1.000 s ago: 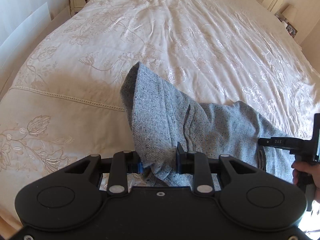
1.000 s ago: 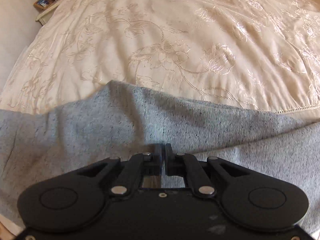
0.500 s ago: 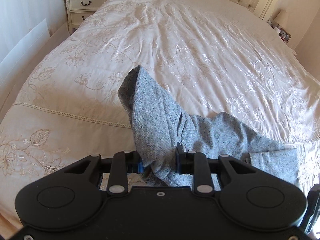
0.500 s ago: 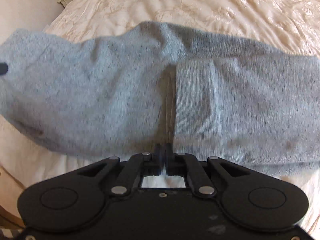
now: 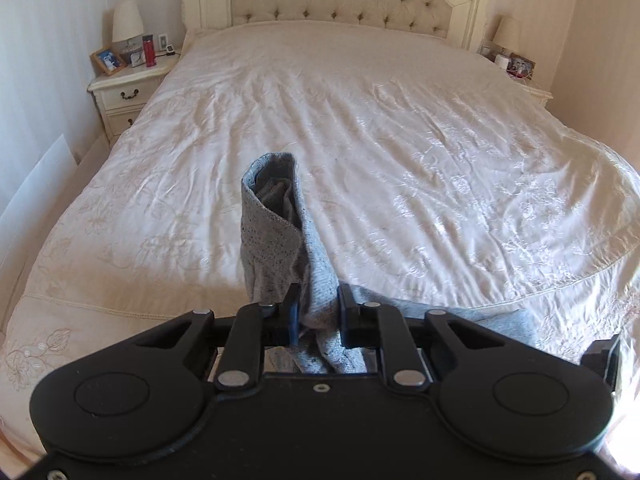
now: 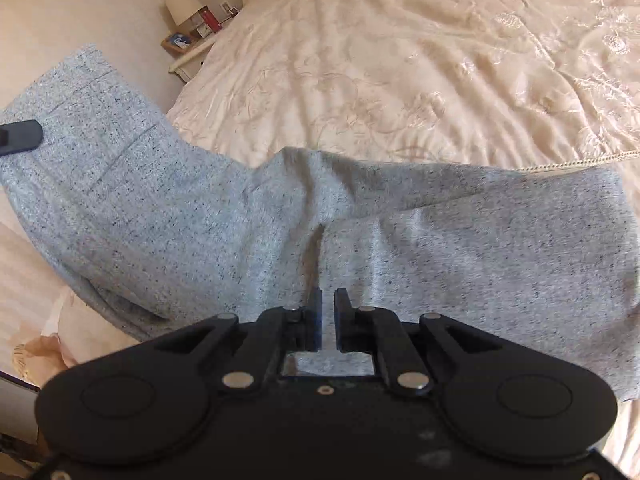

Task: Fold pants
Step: 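Lift the held trouser end with the left gripper and fold it over the trousers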

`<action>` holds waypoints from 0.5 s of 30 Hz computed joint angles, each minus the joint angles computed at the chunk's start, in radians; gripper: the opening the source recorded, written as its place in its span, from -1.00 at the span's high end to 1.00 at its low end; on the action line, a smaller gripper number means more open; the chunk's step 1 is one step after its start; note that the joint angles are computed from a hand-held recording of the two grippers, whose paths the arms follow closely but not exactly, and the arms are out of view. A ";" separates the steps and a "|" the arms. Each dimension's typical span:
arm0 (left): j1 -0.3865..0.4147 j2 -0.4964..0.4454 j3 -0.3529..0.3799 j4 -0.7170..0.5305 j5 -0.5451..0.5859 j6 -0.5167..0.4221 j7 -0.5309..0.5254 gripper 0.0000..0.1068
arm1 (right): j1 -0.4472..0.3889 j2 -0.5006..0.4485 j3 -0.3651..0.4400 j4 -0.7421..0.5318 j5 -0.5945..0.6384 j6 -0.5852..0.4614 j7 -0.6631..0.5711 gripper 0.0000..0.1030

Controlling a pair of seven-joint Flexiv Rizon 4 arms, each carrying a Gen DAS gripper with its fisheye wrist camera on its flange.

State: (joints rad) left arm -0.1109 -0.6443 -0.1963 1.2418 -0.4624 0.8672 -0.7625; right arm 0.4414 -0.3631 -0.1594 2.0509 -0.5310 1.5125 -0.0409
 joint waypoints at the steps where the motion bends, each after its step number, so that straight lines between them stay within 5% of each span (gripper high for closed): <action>1: -0.003 0.022 -0.026 0.041 -0.020 0.014 0.022 0.79 | -0.006 0.018 -0.010 0.036 -0.004 0.021 -0.001 0.81; 4: -0.049 0.063 -0.069 0.138 -0.058 0.029 0.048 0.87 | -0.076 0.041 0.027 0.115 0.043 0.078 -0.056 0.81; 7: -0.118 0.065 -0.045 0.171 -0.030 -0.032 -0.039 0.79 | -0.215 0.058 0.170 0.160 0.160 0.052 -0.202 0.78; 10: -0.159 0.060 -0.004 0.181 0.030 -0.094 -0.124 0.70 | -0.258 0.096 0.213 0.206 0.229 0.030 -0.289 0.63; 15: -0.193 0.062 0.094 0.212 0.191 -0.052 -0.250 0.63 | -0.307 0.097 0.219 0.224 0.283 0.129 -0.399 0.34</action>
State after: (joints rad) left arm -0.3037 -0.5826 -0.1024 1.4541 -0.2717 0.8148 -1.0125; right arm 0.1346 -0.2659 0.0600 2.2748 -0.2481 1.6418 -0.4401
